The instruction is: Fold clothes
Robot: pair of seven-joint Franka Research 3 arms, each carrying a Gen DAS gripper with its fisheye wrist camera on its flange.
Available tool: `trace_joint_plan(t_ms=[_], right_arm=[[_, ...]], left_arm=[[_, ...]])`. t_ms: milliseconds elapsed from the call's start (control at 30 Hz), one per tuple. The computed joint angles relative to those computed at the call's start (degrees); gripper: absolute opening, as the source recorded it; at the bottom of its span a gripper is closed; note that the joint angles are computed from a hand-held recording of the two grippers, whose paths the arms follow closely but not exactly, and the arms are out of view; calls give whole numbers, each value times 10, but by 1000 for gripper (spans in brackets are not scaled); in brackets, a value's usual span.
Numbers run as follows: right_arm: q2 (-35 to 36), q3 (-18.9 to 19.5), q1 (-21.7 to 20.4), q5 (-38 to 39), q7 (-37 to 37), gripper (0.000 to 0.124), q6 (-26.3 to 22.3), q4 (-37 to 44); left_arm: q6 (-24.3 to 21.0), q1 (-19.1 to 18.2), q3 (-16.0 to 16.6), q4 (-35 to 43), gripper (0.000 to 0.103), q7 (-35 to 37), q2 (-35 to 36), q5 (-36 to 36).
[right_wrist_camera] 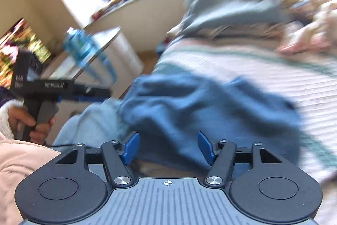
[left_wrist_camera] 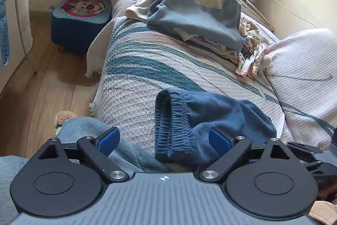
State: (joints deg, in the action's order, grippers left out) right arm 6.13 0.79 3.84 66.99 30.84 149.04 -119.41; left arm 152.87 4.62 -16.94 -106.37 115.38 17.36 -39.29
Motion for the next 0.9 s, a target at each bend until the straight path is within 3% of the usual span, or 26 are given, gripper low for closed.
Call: trace_joint_plan(t_ms=[167,300,567,767,833,900], right_arm=[[-23,-13,-3,8,60,64,92,-37],[-8,-18,-9,-28,129,64,131,-40],[43,-10,-41,-1,143,68,104,6],[83,-3,-50,-60,201,68,77,28],[93,-1,-51,-80,219,68,75,31],[94,6,-54,-80,219,69,83,30]], left_arm=[[-21,1,-5,25,91,-3,21,4],[-43,-1,-13,53,94,9,42,11],[-81,-21,-7,110,94,-55,103,95],[-78,-9,-33,93,91,-13,98,92],[-70,-18,-27,87,82,-13,93,108],[-58,-18,-28,80,63,-12,88,109]])
